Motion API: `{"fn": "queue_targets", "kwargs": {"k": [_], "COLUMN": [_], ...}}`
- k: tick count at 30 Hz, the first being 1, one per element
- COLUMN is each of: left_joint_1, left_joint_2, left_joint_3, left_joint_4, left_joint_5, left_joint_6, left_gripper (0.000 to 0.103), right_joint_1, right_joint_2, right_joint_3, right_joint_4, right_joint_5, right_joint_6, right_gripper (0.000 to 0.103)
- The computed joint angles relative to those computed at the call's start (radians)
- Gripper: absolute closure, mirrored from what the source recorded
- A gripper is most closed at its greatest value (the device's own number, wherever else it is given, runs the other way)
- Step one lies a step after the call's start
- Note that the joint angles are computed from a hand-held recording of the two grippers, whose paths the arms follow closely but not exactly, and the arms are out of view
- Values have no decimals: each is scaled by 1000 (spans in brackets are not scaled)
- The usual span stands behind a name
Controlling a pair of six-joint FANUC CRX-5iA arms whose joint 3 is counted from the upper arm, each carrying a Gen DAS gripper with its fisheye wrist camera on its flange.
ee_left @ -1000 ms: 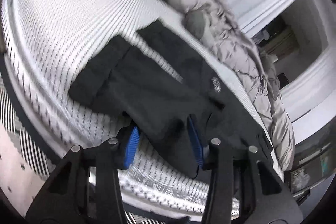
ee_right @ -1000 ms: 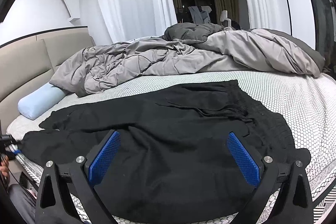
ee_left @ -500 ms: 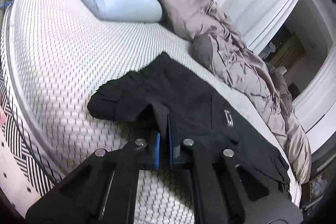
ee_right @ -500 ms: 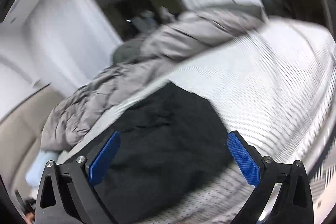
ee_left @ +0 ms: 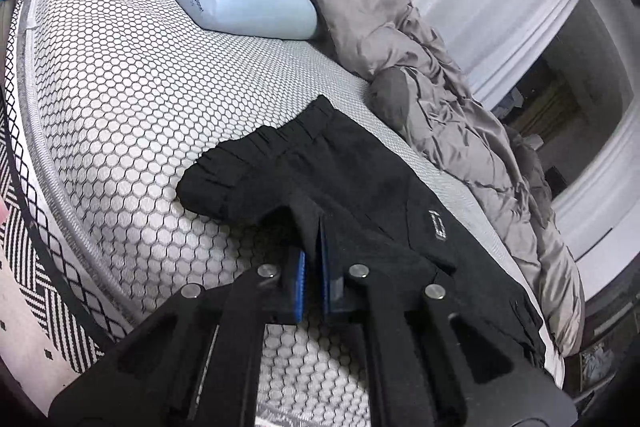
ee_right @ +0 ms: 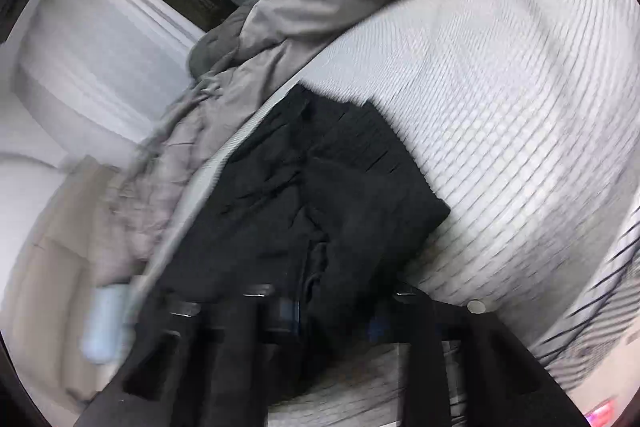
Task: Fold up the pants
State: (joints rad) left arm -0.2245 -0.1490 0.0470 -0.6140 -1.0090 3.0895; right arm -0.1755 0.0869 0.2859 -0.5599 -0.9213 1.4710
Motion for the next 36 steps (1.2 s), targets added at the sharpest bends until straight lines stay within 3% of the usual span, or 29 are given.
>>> {"fn": "queue_targets", "kwargs": {"k": [1, 3, 6, 7, 12, 21, 24, 30, 32, 36], "left_joint_1": [-3, 7, 36, 38, 15, -68, -57, 42, 99, 193], "left_joint_2": [-4, -8, -22, -30, -49, -87, -42, 150, 231, 434], "left_joint_3": [-8, -27, -67, -79, -87, -62, 29, 316, 416, 653], "left_joint_4": [7, 39, 94, 95, 53, -38, -44, 22, 83, 181], "left_joint_5": [0, 4, 36, 51, 53, -6, -41, -104, -113, -178], "left_joint_6": [-3, -9, -19, -10, 10, 75, 10, -207, -291, -428], "left_gripper": [99, 99, 99, 99, 99, 101, 102, 102, 102, 102], "right_joint_1": [-7, -21, -48, -50, -39, -134, -102, 60, 113, 181], "right_joint_2": [-28, -44, 7, -5, -61, -133, -141, -50, 33, 289], "right_joint_3": [-39, -74, -35, -47, -106, -135, -105, 46, 147, 478], "right_joint_4": [-7, 12, 7, -3, -12, -171, -125, 168, 296, 461], "right_joint_5": [48, 57, -41, -18, 65, 56, 86, 176, 172, 47], "right_joint_6": [5, -25, -83, -67, -26, 97, 85, -93, -182, -302], "right_gripper": [85, 85, 85, 85, 86, 88, 88, 88, 88, 88]}}
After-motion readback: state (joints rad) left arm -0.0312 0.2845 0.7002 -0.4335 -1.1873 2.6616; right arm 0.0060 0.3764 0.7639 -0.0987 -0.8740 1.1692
